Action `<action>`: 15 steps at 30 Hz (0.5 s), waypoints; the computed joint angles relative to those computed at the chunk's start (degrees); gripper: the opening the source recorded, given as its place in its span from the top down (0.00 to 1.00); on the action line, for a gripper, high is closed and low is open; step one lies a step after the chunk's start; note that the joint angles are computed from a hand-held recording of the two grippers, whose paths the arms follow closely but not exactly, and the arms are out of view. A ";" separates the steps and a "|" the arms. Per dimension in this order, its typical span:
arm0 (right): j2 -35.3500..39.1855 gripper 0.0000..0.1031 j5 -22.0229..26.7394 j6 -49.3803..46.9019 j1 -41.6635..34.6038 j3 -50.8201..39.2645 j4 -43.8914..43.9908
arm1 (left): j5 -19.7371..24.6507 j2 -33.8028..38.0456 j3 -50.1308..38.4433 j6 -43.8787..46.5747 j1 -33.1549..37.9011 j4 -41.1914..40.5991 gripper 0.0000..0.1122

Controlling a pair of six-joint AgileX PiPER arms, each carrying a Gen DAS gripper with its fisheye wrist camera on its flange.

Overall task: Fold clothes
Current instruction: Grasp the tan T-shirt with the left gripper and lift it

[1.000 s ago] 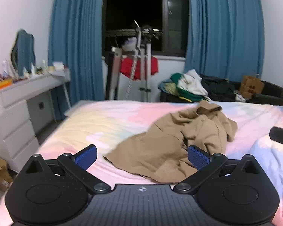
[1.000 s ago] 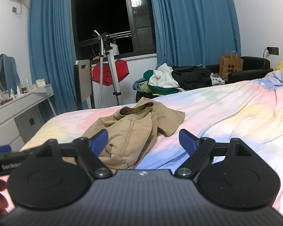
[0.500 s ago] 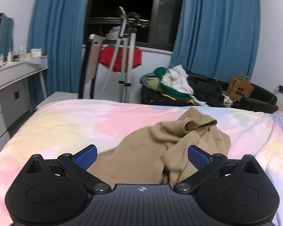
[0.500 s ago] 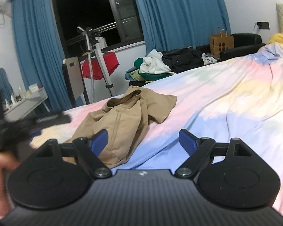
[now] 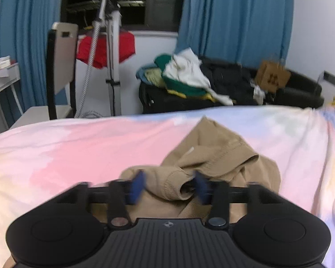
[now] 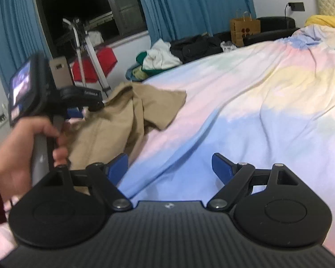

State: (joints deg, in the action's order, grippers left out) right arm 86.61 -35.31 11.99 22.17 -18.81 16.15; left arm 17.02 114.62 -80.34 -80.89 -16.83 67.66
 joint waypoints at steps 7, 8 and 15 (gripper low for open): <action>2.46 0.19 -5.94 0.23 1.71 0.59 -1.21 | 2.32 -14.95 13.40 -18.41 -1.20 14.56 0.94; 2.03 0.19 -7.32 0.52 1.97 1.26 -1.45 | 3.11 -18.77 16.62 -22.98 -1.75 18.61 0.94; -4.25 0.19 -13.09 -2.05 6.84 5.74 -0.55 | 16.46 -48.80 31.21 -11.44 -13.30 6.81 0.95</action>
State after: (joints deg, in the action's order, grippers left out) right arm 82.36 -48.41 9.94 29.01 -13.07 15.61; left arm 33.49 65.82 -49.13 -92.33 -30.12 74.47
